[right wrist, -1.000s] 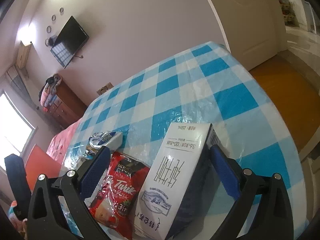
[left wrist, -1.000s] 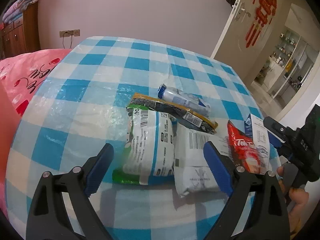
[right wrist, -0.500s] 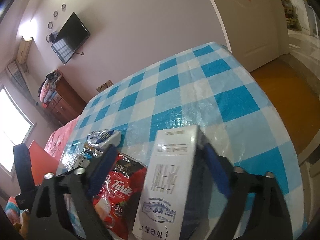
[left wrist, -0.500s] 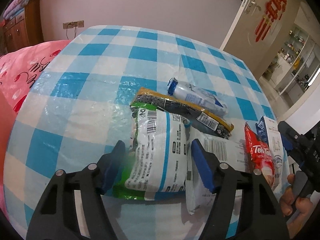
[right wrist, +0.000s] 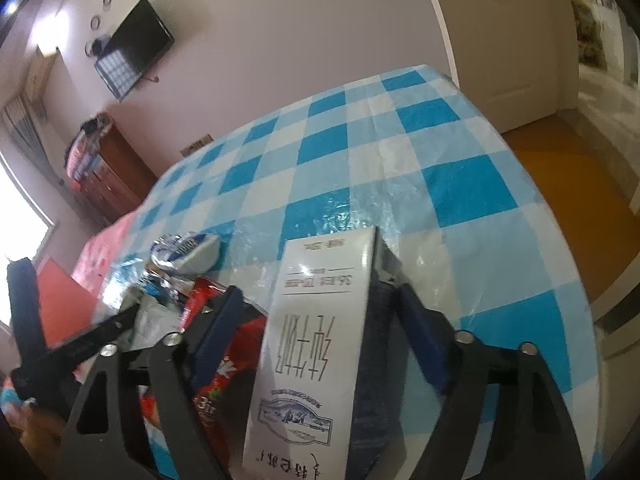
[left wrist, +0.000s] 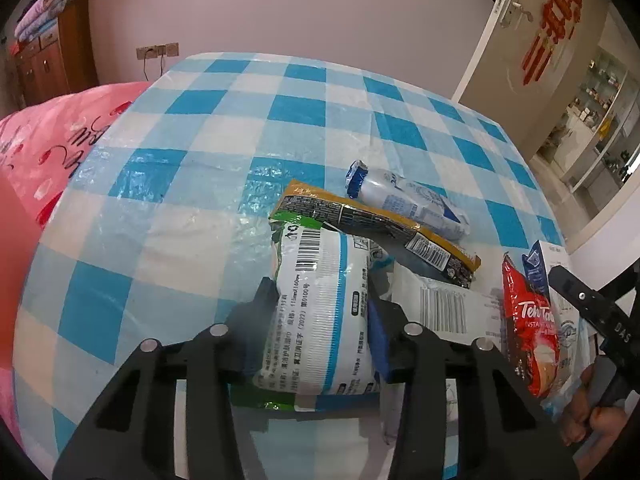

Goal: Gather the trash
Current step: 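Grasp the white-green wipes pack with the left gripper while the right grasps the white milk carton, then carry the wipes pack with the left gripper and the carton with the right into the bucket, opening both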

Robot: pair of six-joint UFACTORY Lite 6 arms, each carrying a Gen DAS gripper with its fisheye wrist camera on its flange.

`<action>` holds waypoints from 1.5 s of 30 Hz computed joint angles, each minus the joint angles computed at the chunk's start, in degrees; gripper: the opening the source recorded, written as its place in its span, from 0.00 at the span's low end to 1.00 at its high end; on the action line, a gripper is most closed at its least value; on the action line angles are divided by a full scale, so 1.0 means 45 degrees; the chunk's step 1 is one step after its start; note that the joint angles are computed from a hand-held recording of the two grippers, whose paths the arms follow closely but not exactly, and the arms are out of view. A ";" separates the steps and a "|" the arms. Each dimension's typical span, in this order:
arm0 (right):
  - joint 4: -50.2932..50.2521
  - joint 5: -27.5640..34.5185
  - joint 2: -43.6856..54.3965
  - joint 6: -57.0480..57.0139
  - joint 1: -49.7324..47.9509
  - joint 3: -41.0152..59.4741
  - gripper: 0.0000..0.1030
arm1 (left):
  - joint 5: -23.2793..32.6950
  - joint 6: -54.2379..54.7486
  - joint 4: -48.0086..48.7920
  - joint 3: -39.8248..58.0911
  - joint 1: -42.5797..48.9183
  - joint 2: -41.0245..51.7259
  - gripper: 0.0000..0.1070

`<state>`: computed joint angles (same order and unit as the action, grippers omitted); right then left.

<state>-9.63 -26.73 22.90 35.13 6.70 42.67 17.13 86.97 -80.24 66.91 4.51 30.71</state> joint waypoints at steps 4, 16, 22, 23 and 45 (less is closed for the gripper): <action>0.2930 0.0600 0.0111 -0.2905 0.0728 0.0287 0.69 | 0.0019 -0.0214 0.0240 0.0002 0.0012 -0.0032 0.39; 0.5339 0.0997 0.0276 -0.5177 0.1128 0.0671 0.63 | 0.0501 0.1760 -0.0989 -0.0082 0.0474 0.0019 0.37; 0.5308 0.0943 0.0316 -0.5124 0.1116 0.0684 0.62 | 0.1665 0.2197 -0.1107 0.0008 0.1146 0.0226 0.37; 0.5256 0.0928 0.0314 -0.5064 0.1101 0.0673 0.62 | 0.1890 0.2248 -0.1117 0.0021 0.1282 0.0261 0.36; -0.0589 -0.0471 -0.1089 0.1755 -0.0429 -0.0505 0.61 | 0.5805 0.3909 -0.0771 -0.0551 0.4346 -0.0369 0.36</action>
<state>-12.28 -28.85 18.00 43.03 4.77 40.40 43.25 104.56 -83.71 64.42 24.07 29.05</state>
